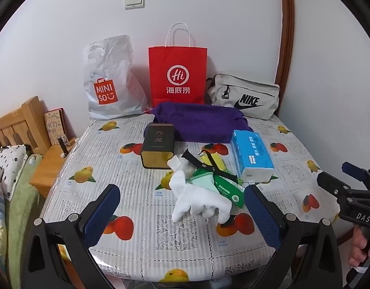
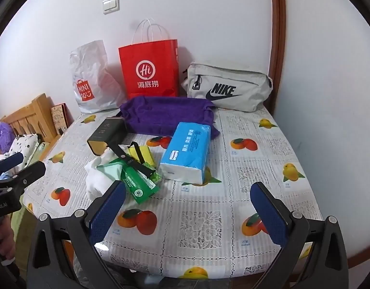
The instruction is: Organize soft objects
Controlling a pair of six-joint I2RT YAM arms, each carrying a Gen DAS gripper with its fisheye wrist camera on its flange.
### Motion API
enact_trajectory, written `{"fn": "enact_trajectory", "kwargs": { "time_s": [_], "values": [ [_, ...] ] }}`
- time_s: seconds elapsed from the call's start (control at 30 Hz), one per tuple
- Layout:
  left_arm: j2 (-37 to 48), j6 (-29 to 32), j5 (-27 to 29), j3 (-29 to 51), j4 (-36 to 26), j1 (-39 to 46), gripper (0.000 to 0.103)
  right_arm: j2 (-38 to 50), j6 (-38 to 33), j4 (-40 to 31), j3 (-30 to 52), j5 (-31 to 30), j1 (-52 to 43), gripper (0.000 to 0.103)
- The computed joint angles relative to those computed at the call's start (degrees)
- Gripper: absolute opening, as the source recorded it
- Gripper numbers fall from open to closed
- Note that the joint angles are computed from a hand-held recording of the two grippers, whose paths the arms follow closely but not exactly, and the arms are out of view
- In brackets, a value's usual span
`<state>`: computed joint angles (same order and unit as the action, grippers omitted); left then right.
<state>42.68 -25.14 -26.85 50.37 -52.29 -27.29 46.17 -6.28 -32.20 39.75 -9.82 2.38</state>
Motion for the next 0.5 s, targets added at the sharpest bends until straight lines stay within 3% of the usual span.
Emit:
{"fn": "enact_trajectory", "kwargs": {
  "time_s": [0.33,0.5],
  "values": [
    [-2.5,-1.3,-1.3,-1.2,-1.2,-0.7,0.103,-0.3,-0.6,-1.6,1.3,-2.9,-2.0,0.102],
    [-2.1,-0.8,-0.7,-0.4,-1.6,0.1,0.103,-0.4,1.7,-1.9,1.9,-0.5,1.1,0.102]
  ]
}}
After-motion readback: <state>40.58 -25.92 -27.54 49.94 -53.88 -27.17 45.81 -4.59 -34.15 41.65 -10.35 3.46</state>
